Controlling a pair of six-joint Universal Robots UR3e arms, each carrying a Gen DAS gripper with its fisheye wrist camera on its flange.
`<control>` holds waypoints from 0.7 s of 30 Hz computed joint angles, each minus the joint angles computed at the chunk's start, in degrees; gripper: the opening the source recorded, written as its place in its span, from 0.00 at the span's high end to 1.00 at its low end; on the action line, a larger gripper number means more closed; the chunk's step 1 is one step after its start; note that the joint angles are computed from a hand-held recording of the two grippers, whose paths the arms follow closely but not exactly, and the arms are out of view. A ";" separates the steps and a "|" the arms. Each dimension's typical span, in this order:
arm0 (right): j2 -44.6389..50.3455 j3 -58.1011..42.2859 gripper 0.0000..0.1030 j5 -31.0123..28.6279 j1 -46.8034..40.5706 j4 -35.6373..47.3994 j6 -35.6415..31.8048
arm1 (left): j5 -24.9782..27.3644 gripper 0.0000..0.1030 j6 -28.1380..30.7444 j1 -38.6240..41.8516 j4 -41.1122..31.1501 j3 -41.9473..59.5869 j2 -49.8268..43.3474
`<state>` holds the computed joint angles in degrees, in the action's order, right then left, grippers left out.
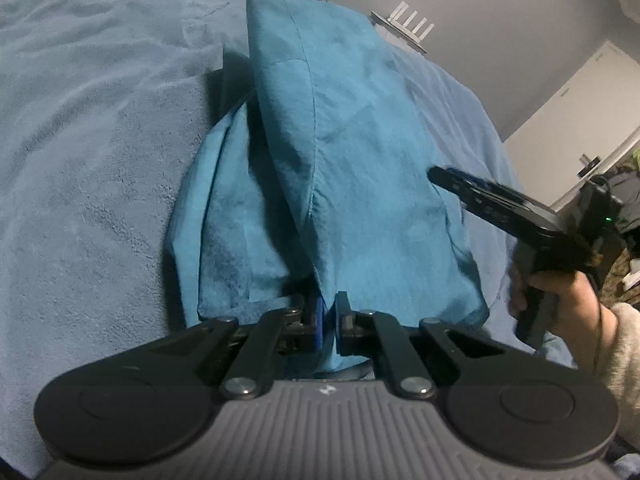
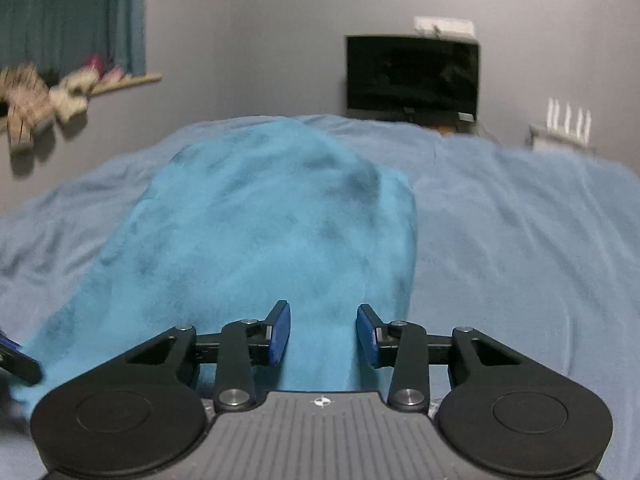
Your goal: Fold large clothes
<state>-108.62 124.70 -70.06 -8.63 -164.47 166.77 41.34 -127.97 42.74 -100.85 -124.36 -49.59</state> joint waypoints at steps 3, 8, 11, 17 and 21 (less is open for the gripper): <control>9.07 -7.02 0.85 -4.25 6.25 -2.59 -0.71 | -0.33 0.99 2.74 0.90 -1.63 0.55 -1.95; 20.03 -20.79 0.89 -7.55 12.34 2.90 -0.50 | 0.12 0.99 4.87 0.23 0.56 0.79 -3.94; 25.91 -29.37 0.89 -8.36 14.33 6.89 3.02 | 1.10 0.99 3.37 -1.90 5.87 -0.29 -3.03; 39.67 -47.84 0.89 -13.86 20.06 11.37 5.52 | 0.73 0.99 4.41 -2.35 7.52 -0.28 -2.65; 47.14 -59.01 0.88 -12.78 20.68 15.27 7.97 | -1.30 0.95 2.11 -3.21 14.39 -3.13 -1.58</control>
<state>-61.48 65.69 -82.84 12.04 -149.21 174.74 40.05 -125.86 39.53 -86.46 -127.49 -51.18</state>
